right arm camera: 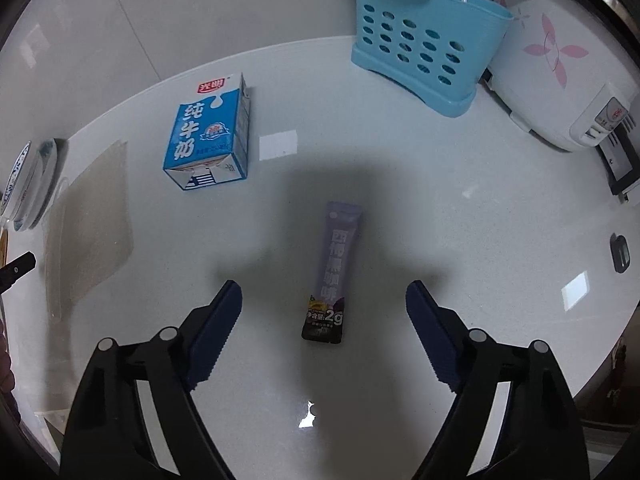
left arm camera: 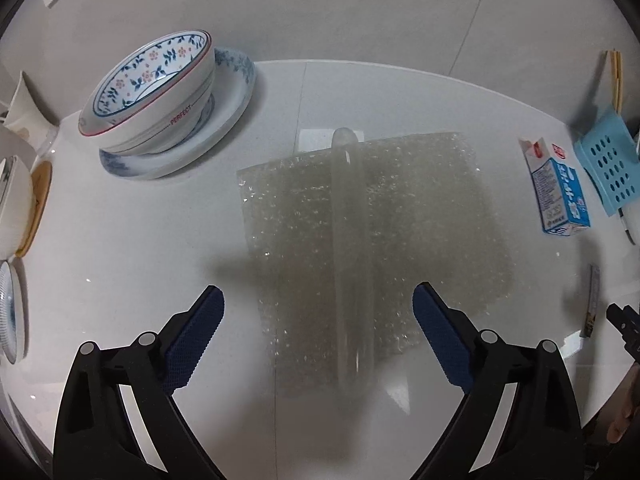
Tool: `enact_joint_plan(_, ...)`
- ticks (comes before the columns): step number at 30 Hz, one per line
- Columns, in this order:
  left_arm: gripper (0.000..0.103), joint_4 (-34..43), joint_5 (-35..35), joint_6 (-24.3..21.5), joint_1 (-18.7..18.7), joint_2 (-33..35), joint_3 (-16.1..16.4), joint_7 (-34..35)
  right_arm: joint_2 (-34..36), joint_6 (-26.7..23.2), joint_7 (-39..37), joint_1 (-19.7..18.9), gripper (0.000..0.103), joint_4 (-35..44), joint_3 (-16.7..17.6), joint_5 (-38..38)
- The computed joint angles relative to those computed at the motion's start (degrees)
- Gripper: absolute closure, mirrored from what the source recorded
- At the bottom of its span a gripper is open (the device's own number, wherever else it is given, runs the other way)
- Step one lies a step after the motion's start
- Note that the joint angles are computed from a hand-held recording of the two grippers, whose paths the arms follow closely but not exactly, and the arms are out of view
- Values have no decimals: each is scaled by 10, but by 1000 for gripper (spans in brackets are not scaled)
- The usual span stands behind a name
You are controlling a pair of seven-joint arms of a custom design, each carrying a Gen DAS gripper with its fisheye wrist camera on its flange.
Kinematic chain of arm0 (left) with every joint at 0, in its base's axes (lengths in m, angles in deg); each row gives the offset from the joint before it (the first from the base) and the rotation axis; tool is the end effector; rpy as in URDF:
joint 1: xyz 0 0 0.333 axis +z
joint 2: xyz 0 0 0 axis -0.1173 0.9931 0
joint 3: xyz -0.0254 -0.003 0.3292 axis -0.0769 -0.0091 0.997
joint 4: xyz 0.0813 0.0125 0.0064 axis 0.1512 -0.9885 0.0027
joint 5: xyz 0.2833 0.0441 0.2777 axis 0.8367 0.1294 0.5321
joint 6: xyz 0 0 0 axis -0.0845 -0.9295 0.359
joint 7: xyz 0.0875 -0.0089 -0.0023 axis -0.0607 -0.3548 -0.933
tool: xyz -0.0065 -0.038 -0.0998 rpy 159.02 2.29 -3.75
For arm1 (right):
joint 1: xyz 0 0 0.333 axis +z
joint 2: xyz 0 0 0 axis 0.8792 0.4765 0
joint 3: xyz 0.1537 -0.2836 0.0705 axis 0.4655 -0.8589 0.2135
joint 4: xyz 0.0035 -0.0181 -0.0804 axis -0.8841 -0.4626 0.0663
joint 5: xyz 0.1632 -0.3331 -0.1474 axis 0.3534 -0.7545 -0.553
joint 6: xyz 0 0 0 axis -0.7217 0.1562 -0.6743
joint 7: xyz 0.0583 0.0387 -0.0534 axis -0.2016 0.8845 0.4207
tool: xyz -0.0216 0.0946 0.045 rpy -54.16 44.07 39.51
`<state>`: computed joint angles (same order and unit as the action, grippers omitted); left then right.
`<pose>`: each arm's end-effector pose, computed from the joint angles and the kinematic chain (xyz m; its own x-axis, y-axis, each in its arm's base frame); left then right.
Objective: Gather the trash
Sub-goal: 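Raise both tools over the counter toward the coffee stick and plastic tube, then grasp the clear plastic tube with the left tool while the right tool grasps the purple coffee stick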
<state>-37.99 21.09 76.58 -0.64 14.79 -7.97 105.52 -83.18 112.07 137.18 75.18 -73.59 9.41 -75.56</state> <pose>0.6536 0.0039 0.5120 -0.1914 -0.9815 0.0019 -0.9220 0.1791 -0.3433 0.5217 0.1718 0.4999 -0.4631 -0.8862 0.0104 -0.8390 0.4345 -0.3276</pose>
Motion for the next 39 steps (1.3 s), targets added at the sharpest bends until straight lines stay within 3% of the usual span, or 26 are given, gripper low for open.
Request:
enact_joint_plan(6,17,44,34,-16,-7,48,-3,-17,27,-13,-1,-9,45,10,-16,49)
enact_joint_plan(10,21,58,42,-18,-8,64,-5,-25,40,-14,-14,-10,49,19,-22,70)
enact_joint_plan(15,37,74,42,-32,-4,79,-9,-24,59,-27,-21,-6,63,34,-26,75)
enact_joint_plan(19,47,80,46,-34,-7,84,-11,-25,70,-43,-19,0,63,48,-26,61)
enact_joint_plan(24,77,82,49,-42,-9,84,-13,-23,75,-46,-16,5,84,54,-29,65)
enact_joint_plan(39,78,18,10,-17,-4,12,-12,11,51,-37,-17,7,89,57,-24,44)
